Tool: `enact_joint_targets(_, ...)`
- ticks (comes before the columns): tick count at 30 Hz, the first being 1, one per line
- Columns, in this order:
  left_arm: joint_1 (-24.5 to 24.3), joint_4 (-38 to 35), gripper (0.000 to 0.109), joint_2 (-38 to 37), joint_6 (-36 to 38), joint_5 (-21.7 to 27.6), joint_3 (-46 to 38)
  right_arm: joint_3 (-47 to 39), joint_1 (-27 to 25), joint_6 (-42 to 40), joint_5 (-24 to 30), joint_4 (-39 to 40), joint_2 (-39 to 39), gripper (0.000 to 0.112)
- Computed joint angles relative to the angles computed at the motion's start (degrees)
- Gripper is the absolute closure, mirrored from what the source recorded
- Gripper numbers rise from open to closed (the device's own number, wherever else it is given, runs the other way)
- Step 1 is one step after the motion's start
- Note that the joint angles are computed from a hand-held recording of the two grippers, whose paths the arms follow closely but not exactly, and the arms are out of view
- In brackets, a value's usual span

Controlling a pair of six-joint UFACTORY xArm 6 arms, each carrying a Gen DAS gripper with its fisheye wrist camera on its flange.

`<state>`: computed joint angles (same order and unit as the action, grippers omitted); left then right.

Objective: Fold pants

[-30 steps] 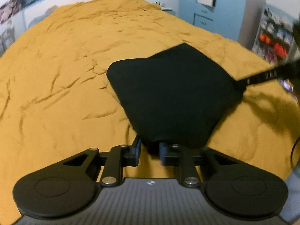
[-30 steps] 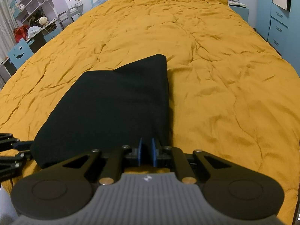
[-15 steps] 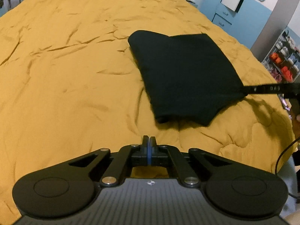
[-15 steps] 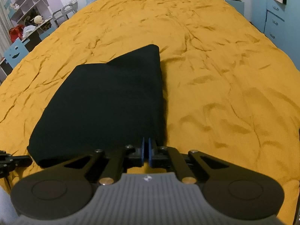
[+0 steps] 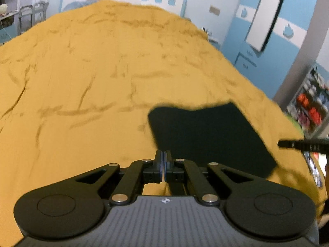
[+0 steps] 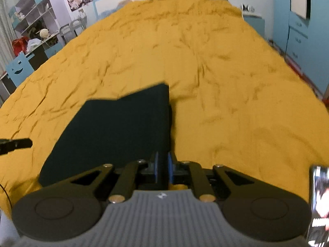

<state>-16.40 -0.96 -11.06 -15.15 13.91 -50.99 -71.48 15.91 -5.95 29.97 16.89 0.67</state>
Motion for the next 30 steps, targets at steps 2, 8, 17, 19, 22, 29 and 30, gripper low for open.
enact_joint_targets(2,0.35,1.00,0.109,4.07,-2.18,-0.72,-3.96,-3.34,0.10,0.79,-0.23,-0.60,3.07,0.109)
enact_joint_targets(8,1.16,-0.97,0.109,14.86,-2.66,-3.03,-13.35,-14.64,0.38,1.91,-1.82,-1.06,13.83,0.110)
enact_joint_targets(17,0.83,-8.63,0.109,25.09,4.04,-3.90,-21.60,-28.43,0.86,2.72,-0.85,-1.63,26.44,0.112)
enact_joint_targets(19,1.17,-5.67,0.109,26.64,2.24,-2.85,-22.53,-30.38,0.46,4.32,0.17,-2.97,28.66,0.112)
enact_joint_targets(22,1.67,-2.58,0.109,28.33,-0.16,-1.62,-23.12,-30.76,0.10,5.84,0.59,-4.16,30.32,0.112)
enact_joint_targets(29,3.62,12.46,0.109,28.88,-14.69,1.99,-24.11,-32.22,-0.39,8.13,1.52,-7.10,32.61,0.112)
enact_joint_targets(30,3.95,11.57,0.109,28.35,-14.55,3.40,-24.05,-32.77,-0.52,9.63,2.79,-9.20,32.68,0.112)
